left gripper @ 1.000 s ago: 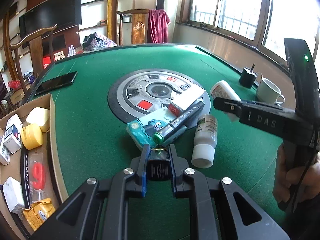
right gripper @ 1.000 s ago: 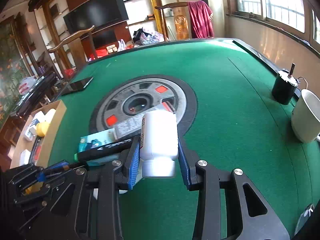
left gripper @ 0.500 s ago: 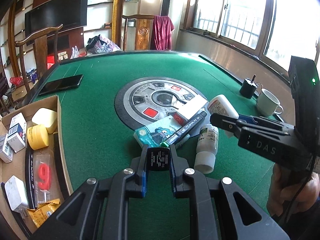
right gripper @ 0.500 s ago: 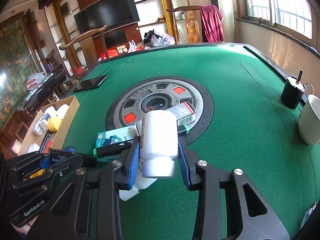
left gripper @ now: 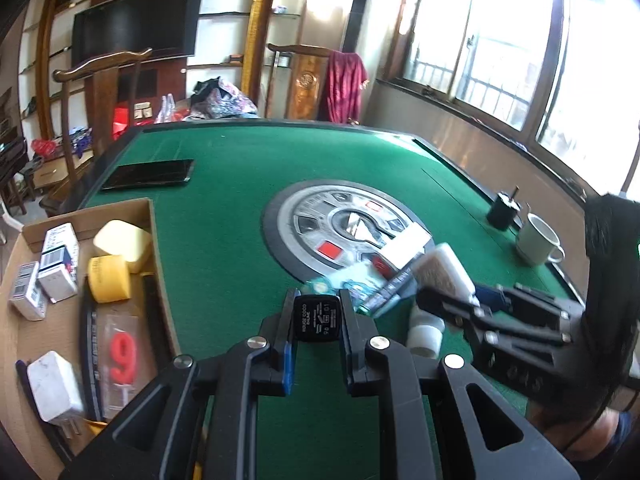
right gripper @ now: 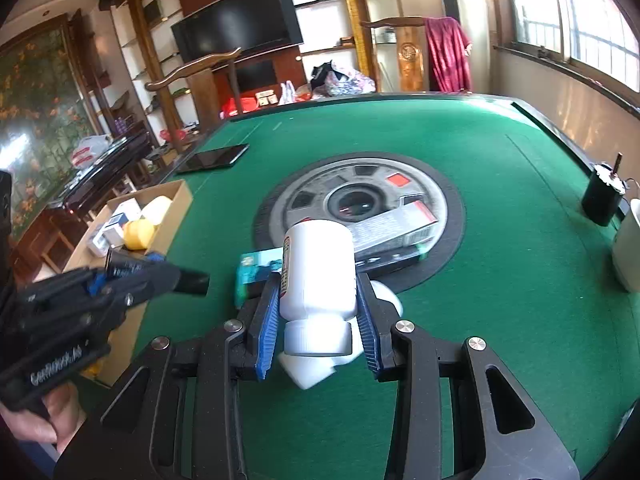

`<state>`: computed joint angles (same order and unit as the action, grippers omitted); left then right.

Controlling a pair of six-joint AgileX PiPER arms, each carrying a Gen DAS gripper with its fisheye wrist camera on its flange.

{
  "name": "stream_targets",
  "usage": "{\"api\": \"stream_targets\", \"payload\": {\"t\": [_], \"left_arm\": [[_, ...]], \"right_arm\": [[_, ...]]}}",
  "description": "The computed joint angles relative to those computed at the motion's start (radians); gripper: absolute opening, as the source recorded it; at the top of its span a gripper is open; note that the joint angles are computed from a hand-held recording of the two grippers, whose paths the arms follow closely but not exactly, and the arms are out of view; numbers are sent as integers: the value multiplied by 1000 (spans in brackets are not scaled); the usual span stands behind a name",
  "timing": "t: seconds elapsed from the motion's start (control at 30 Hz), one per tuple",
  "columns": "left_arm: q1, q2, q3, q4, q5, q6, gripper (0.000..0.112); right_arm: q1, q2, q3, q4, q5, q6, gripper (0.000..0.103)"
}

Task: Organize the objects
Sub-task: 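Lift and carry the black tube and white pill bottle toward the tray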

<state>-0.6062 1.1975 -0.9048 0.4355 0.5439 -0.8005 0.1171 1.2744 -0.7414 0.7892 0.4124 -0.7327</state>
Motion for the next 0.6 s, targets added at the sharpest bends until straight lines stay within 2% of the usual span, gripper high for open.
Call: {"api": "stream_targets", "payload": {"t": [0.2, 0.53, 0.6], "left_arm": [[103, -57, 8, -57, 19, 67, 17], [416, -137, 51, -345, -2, 377, 17], [497, -136, 54, -447, 0, 484, 17]], "right_arm": [[113, -7, 7, -51, -22, 76, 35], [373, 33, -42, -222, -54, 306, 35], [425, 51, -63, -266, -56, 359, 35]]}}
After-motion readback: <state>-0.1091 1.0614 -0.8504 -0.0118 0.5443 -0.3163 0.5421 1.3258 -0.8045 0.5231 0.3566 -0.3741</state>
